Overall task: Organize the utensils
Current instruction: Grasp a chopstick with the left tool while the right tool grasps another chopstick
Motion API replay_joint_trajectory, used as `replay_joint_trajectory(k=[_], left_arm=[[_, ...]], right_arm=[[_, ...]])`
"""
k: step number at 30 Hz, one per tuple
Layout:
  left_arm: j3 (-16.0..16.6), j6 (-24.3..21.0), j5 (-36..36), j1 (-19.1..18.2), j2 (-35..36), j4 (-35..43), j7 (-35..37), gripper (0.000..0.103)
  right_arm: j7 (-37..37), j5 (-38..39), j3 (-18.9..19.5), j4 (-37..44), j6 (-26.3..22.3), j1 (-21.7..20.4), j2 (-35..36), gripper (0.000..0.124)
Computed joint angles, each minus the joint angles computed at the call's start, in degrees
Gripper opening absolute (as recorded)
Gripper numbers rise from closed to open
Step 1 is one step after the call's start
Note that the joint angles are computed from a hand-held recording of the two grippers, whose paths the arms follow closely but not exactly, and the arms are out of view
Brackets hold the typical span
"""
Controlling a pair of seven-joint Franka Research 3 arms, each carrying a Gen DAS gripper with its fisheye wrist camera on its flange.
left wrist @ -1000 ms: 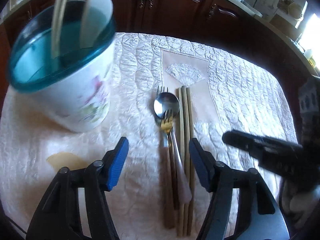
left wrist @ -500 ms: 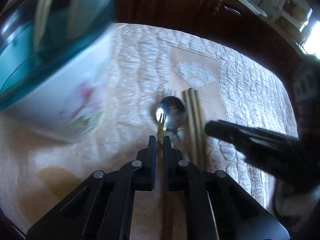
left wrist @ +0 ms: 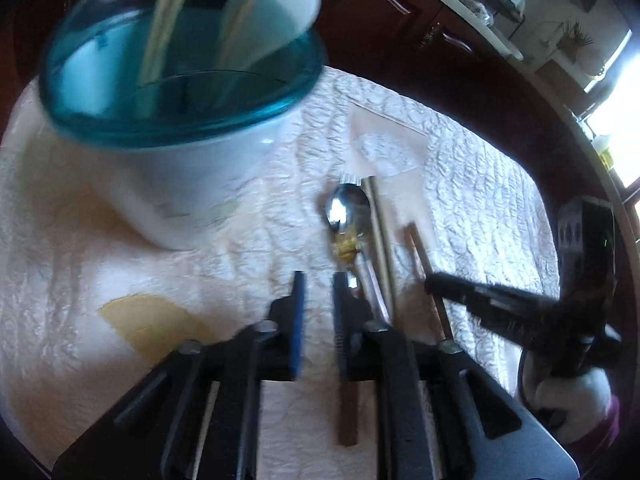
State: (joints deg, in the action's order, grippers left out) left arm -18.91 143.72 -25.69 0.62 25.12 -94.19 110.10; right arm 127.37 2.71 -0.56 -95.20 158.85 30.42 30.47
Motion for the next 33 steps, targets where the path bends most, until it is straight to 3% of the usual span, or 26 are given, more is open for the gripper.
replay_joint_trajectory(k=[1,9,14,15,16,18,25,30,33], left_arm=[[0.15,-0.04,0.62,-0.63,0.53,0.58,-0.71,0.030],[2.17,1.08,10.97,-6.05,5.18,7.10,-7.46,0.033],[4.47,-2.68,20.40,-9.60,9.52,13.89,-13.48,0.032],[4.21,-3.18,20.98,-9.48,10.04,14.50,-13.66,0.026],[4.06,-3.99,21.58,-9.50,10.94,15.67,-13.81,0.012],[3.65,-4.35,22.09,-9.29,11.96,16.95,-13.93,0.007],[-3.14,-1.15,9.52,0.09,5.16,7.34,-3.49,0.001],[-4.37,-0.31,0.23,2.94,-0.50,2.07,4.29,0.001],[-3.29,0.84,-3.28,2.85,-3.92,-0.96,7.74,0.001]], right_arm=[[-0.17,0.50,0.31,-1.25,0.32,-0.35,-0.77,0.008],[-2.53,-0.01,0.58,-1.46,-2.21,-1.77,-2.05,0.017],[-4.73,0.96,1.32,4.44,-4.14,-2.90,1.99,0.016],[-4.67,1.06,1.18,5.88,-4.31,-2.73,3.02,0.014],[-4.81,1.19,1.12,7.09,-4.36,-2.70,3.90,0.012],[-5.08,1.67,1.14,8.97,-4.83,-2.73,5.15,0.008],[-7.65,2.99,1.74,5.69,0.26,-2.61,1.22,0.007],[-8.52,2.49,1.19,-0.60,4.55,-1.63,-4.60,0.007],[-7.25,0.96,0.03,-3.73,6.26,-0.59,-7.36,0.007]])
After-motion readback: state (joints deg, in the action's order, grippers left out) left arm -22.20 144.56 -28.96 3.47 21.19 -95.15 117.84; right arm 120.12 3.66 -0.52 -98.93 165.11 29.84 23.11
